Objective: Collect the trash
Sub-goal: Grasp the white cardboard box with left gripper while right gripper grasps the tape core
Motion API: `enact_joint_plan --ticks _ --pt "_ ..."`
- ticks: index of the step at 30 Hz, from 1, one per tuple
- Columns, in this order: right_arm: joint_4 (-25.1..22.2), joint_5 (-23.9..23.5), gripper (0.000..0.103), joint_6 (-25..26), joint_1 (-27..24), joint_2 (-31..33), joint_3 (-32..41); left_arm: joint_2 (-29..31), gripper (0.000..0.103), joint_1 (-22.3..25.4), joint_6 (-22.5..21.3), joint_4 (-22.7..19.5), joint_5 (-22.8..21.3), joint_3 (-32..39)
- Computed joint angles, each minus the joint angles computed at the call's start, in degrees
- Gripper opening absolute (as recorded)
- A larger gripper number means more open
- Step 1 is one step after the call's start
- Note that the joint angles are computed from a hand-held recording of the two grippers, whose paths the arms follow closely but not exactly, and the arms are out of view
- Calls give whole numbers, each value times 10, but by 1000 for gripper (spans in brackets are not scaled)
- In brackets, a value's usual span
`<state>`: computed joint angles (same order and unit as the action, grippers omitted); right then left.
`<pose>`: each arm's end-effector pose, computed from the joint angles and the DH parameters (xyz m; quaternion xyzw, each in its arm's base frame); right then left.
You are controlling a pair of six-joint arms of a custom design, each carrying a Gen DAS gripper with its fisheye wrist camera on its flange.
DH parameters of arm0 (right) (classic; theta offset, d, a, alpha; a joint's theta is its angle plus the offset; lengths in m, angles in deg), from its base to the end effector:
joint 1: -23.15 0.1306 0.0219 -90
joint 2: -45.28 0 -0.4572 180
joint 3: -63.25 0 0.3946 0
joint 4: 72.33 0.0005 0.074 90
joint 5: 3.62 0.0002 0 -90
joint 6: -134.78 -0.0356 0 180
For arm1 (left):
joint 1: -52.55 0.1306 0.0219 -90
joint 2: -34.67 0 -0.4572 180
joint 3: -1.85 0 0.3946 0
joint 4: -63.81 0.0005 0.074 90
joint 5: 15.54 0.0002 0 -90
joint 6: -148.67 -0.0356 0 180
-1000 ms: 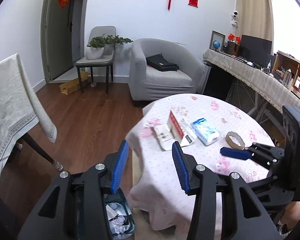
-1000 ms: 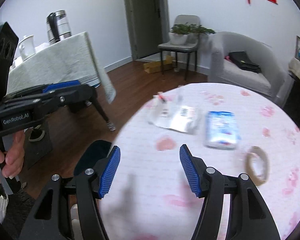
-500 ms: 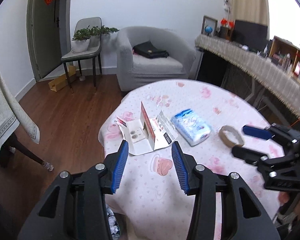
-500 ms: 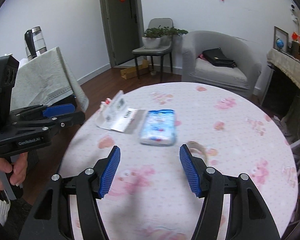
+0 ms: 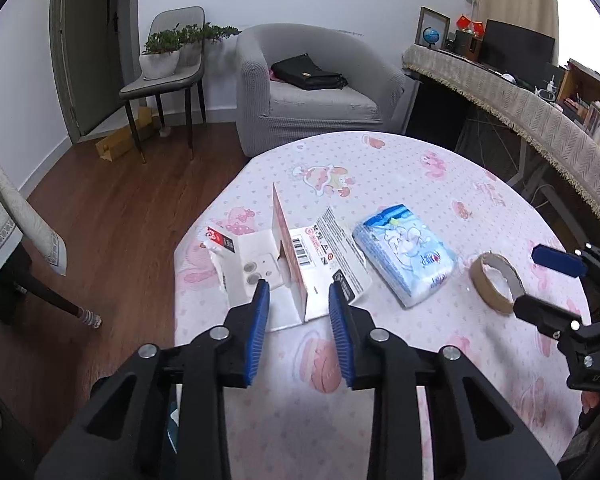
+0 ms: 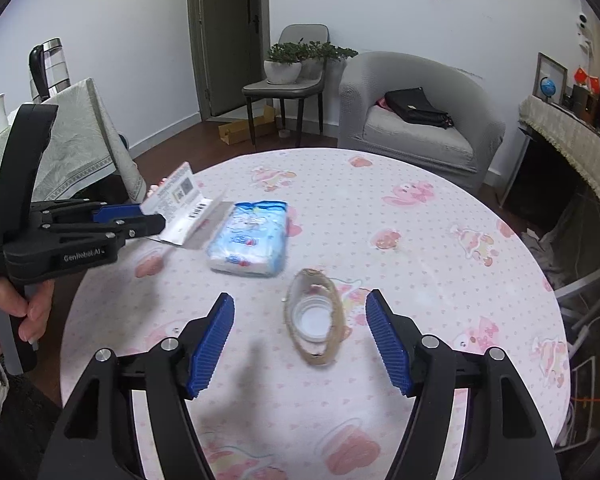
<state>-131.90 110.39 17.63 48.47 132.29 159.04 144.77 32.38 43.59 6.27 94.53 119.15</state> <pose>0.4179 0.1811 0.5647 0.0845 0.9202 -0.0307 0.3810 0.5954 -0.2322 0.5266 0.3368 0.8649 -0.1786 0.3264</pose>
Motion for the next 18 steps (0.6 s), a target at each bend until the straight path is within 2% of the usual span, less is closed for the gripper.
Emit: enact_joint_plan --ticks 3,4,5,8,18 --pt "-9 -3 69 3 -5 3 -2 8 25 -1 1 -6 3 9" --pt "-10 -5 69 4 -6 4 -3 11 20 -2 0 -9 1 12" --pt "-11 -5 69 5 -7 3 -5 15 8 -3 1 -14 -1 16" --pt "-17 -4 69 6 -8 7 -3 23 2 0 7 -29 11 27" --pt "-31 7 62 9 -11 25 10 -4 2 11 3 -5 27 5"
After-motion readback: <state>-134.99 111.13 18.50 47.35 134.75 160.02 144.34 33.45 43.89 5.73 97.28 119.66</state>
